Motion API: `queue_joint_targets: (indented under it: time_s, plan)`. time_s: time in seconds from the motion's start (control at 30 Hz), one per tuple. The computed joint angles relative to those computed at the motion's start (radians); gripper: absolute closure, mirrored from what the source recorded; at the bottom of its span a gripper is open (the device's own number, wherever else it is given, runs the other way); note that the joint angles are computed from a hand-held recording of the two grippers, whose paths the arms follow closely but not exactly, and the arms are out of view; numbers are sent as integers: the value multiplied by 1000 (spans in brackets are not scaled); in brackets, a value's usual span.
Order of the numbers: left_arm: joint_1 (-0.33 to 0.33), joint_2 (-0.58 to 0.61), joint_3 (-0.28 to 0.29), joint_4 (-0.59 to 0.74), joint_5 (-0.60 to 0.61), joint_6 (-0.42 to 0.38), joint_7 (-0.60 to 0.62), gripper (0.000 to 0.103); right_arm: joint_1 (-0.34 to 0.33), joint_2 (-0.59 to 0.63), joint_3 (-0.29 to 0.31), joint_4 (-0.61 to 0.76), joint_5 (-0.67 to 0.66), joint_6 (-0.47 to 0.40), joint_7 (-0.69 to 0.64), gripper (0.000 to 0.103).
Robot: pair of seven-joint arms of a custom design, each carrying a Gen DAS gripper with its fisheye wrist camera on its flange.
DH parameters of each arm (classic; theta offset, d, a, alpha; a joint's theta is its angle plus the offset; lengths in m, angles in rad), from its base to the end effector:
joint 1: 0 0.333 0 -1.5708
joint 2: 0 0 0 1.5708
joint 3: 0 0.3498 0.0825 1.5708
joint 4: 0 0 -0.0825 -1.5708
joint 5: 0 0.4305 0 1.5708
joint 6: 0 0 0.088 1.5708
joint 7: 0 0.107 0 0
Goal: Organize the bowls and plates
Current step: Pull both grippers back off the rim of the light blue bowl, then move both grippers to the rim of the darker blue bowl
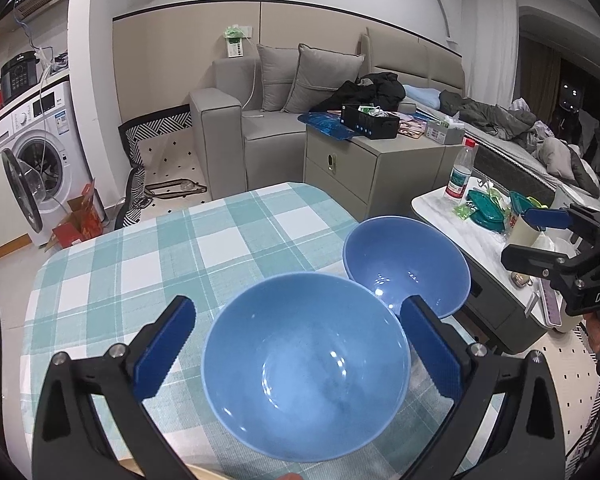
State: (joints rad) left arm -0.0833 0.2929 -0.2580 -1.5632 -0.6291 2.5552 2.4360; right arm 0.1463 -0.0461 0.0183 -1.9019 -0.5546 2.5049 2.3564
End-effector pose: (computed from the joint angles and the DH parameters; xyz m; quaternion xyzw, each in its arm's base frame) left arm 0.7175 -0.2183 0.5798 -0.3553 0.8304 -0.4054 0.1404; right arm 0.6278 0.1083 0.6113 -0.5563 0.7389 -0.3077 0.2233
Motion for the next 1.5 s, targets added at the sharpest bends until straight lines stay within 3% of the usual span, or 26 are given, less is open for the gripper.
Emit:
queue_joint_targets:
  time_s: [0.63,1.5]
  plan:
    - [-52,138,-10,182,149,-78,-78,0,-23,51,-27,13,56,11,-22,1]
    - [-143,330,2,456,335,-245,-182,0,-45,128,-51,39,151,-10,-30,1]
